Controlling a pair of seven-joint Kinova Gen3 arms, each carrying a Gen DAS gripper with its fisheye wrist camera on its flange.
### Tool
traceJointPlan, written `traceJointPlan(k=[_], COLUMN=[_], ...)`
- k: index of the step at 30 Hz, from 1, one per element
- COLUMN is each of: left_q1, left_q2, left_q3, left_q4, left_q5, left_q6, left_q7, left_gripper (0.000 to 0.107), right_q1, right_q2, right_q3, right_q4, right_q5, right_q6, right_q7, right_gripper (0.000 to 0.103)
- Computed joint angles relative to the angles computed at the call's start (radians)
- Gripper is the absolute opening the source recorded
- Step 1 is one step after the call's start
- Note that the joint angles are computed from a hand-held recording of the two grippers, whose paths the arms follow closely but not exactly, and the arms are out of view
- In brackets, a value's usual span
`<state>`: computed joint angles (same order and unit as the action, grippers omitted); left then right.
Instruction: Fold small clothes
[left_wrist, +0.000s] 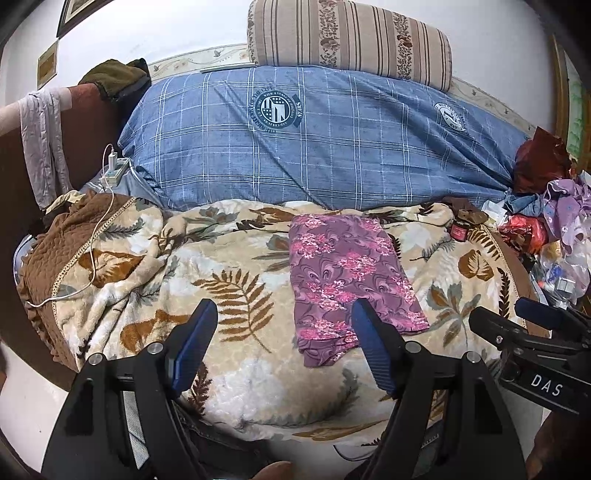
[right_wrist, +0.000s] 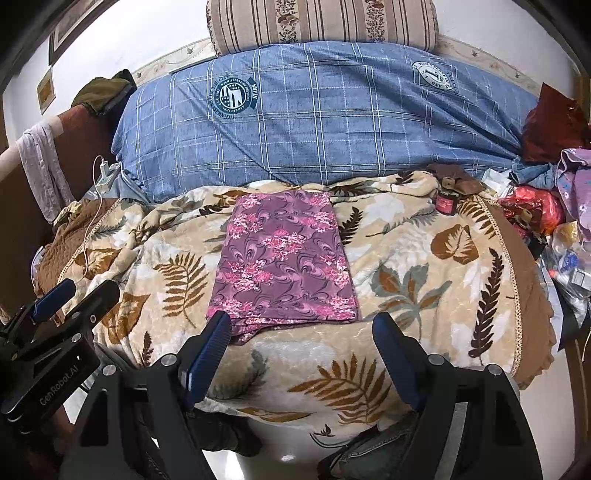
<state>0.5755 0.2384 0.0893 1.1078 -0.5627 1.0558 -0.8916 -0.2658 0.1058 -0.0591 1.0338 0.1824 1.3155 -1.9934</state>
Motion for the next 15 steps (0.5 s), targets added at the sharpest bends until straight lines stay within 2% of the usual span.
traceJointPlan(k=[15], left_q1=[-0.002], left_q2=[0.001], left_q3=[0.0], left_q4=[-0.012], left_q5=[0.012], left_q6=[0.02], left_q7=[-0.01], left_gripper=[0.075], right_q1=[0.014], right_q2=[-0.008], right_q3=[0.001], right_q4=[0.005], right_q5=[-0.011], right_q6=[-0.005], right_q7=[0.011], right_gripper=[0.081])
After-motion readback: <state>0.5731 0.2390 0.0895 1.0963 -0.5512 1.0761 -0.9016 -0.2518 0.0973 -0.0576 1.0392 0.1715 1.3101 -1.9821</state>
